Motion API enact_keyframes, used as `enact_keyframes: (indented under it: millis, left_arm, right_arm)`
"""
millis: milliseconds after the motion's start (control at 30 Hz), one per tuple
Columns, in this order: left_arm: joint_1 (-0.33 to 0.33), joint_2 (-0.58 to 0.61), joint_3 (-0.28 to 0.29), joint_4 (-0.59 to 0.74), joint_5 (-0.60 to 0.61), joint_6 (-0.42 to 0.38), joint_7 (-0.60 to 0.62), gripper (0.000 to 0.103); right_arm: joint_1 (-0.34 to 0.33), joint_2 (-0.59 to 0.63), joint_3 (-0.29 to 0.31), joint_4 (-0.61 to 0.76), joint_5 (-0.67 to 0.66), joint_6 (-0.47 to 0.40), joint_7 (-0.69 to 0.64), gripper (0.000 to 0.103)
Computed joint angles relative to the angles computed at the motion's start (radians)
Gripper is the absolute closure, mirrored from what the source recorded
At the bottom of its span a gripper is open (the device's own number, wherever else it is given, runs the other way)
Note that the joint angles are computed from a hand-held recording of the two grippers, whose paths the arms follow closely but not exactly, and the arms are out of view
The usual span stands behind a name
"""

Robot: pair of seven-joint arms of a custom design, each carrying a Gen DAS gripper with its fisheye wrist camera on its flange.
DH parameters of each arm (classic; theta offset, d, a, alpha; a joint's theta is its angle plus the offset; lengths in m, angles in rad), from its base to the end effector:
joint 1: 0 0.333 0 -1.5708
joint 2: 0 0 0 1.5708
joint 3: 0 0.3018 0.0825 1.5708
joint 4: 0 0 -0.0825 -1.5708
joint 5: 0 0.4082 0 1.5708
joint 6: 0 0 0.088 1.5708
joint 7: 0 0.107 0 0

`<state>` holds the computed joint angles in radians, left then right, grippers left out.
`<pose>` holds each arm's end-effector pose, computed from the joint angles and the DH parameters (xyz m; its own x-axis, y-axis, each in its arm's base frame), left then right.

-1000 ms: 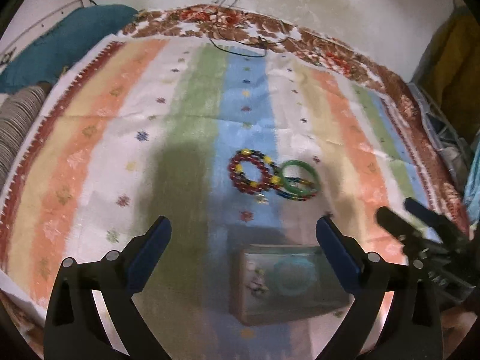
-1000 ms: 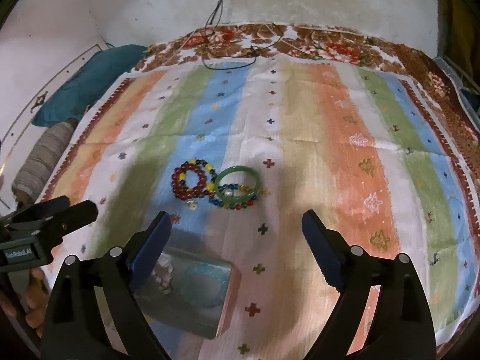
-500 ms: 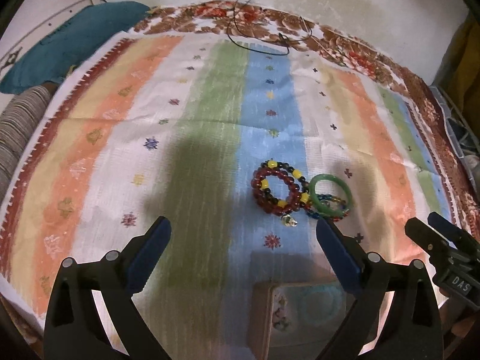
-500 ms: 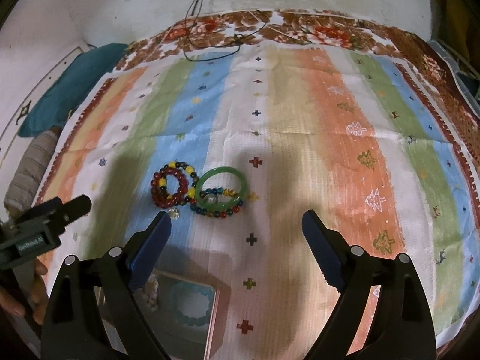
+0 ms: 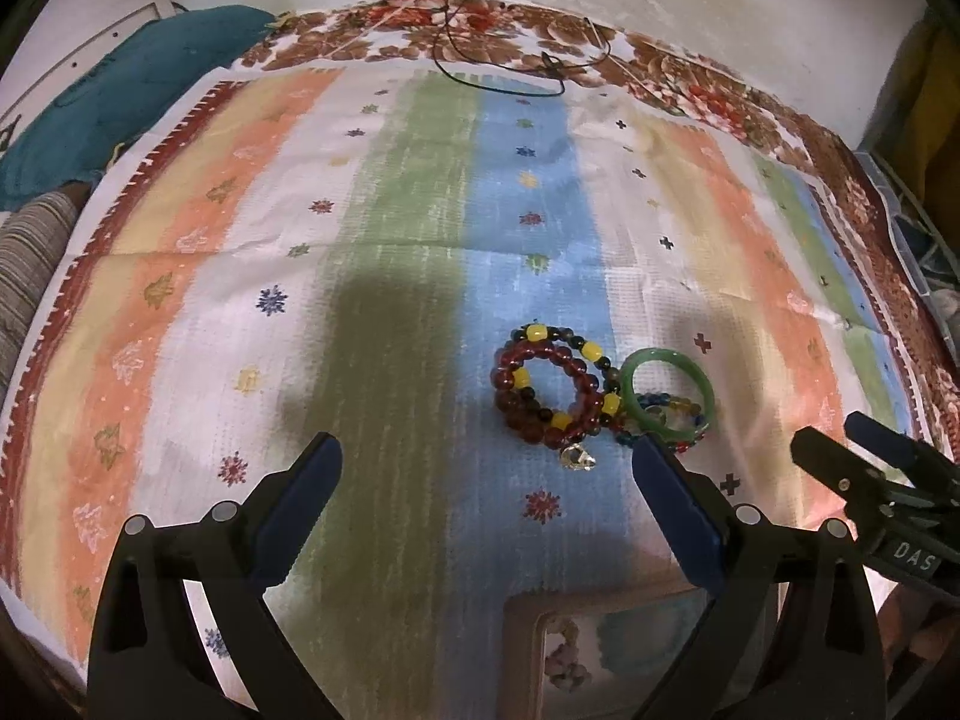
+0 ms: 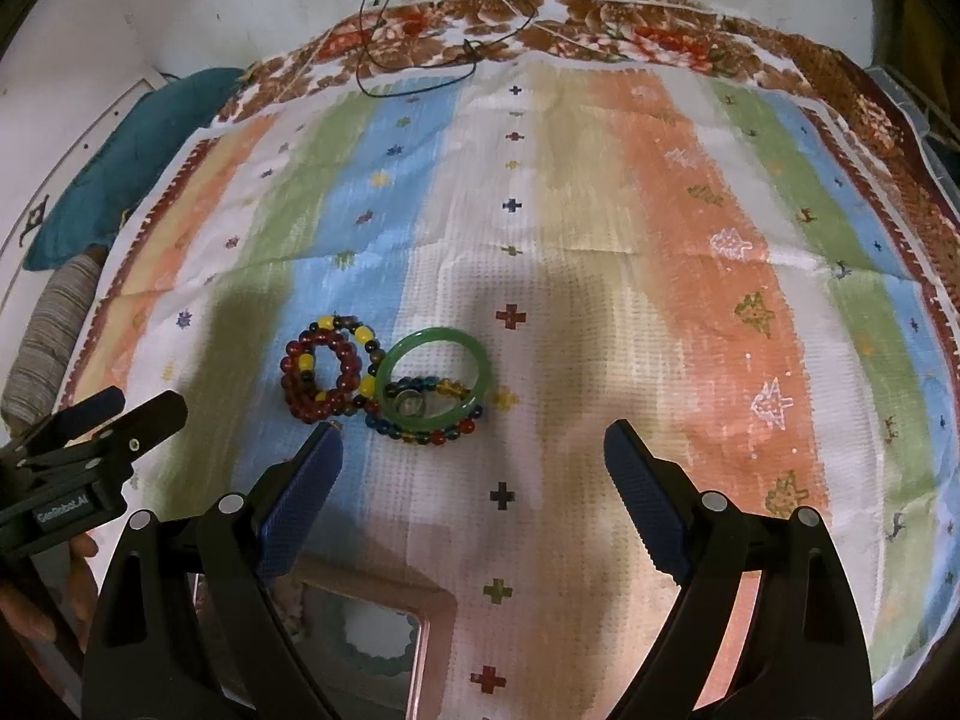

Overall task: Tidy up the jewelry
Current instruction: 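Move both grippers back toward the remaining bracelets, then grasp the dark red beaded bracelet with the left gripper while the right gripper grasps the green jade bangle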

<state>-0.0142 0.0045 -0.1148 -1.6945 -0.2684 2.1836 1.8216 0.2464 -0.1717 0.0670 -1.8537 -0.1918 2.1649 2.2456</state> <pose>0.6207 -0.0902 0.6117 -0.3096 -0.9398 0.1447 -0.8441 0.2016 -0.4968 0.5459 0.1720 0.6278 -0.2536 -0.9591 -0.1261 -0.8312 0.2827 -0.4787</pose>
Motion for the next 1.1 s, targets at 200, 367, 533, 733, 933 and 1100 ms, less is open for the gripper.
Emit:
enact_keyframes:
  millis: [200,367,533,733,933,1100]
  left_arm:
    - [-0.004,0.039,-0.003,0.028,0.016,-0.005,-0.001,0.008]
    - [-0.008,0.061,-0.007,0.042,0.04,-0.001,0.0,0.008]
    - [-0.009,0.091,-0.008,0.071,0.04,-0.018,0.001,0.009]
    - [-0.005,0.123,-0.009,0.1,0.017,-0.022,0.006,0.009]
    - [-0.01,0.165,-0.012,0.143,0.035,-0.046,-0.004,0.013]
    - [-0.019,0.176,-0.015,0.144,0.063,-0.032,0.014,0.016]
  right_arm:
    - [-0.003,0.017,0.002,0.012,-0.014,-0.002,0.016,0.014]
    - [-0.003,0.033,0.0,0.026,-0.022,-0.001,0.014,0.014]
    - [-0.004,0.06,-0.003,0.046,-0.025,-0.019,0.008,0.014]
    - [-0.005,0.094,-0.005,0.074,-0.031,-0.036,0.014,0.014]
    - [-0.008,0.138,-0.011,0.106,-0.025,-0.045,0.011,0.014]
    - [-0.009,0.164,-0.015,0.127,-0.022,-0.048,0.001,0.014]
